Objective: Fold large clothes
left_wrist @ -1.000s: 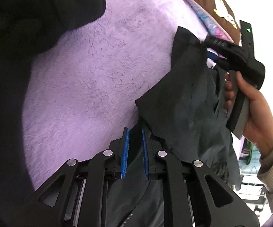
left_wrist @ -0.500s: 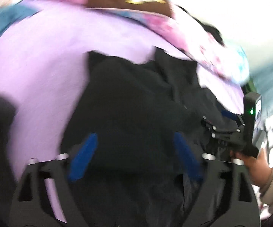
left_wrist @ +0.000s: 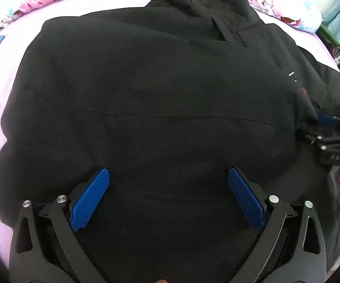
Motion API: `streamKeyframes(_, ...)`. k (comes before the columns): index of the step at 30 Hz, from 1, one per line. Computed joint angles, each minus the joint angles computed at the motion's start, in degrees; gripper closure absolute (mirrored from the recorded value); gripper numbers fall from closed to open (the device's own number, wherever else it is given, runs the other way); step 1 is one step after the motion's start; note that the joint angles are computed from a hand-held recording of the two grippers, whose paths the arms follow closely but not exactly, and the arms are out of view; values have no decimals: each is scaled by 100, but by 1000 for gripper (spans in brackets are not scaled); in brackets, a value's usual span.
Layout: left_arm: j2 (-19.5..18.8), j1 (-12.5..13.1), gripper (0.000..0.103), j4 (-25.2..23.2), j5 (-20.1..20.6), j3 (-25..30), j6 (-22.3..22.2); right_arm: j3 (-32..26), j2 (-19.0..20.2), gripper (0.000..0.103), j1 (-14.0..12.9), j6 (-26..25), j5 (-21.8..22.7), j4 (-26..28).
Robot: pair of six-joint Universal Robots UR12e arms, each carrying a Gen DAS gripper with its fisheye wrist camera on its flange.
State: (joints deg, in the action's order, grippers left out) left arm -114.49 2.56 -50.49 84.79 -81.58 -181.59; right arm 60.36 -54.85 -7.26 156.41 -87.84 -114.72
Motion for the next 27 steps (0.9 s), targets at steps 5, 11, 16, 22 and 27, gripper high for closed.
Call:
streamKeyframes(5, -15, 10, 6, -394, 32, 220, -122, -326, -17, 6, -104, -130, 356, 460)
streamKeyframes(11, 13, -111, 6, 15, -248, 508, -765, -200, -468, 6, -662, -45, 1151, 173)
streamKeyframes(16, -426, -516, 6, 153, -455, 1206, -560, -560, -442, 6, -1277, 442, 1012, -35)
streamKeyframes(22, -1247, -977, 6, -250, -690, 2432, -961, -1339, -94, 6, -1944, 1457, 905, -344)
streamKeyframes(27, -1841, -1284, 6, -761, -512, 3251, -827, -2192, 375, 6, -2349, 2444, 624, -499)
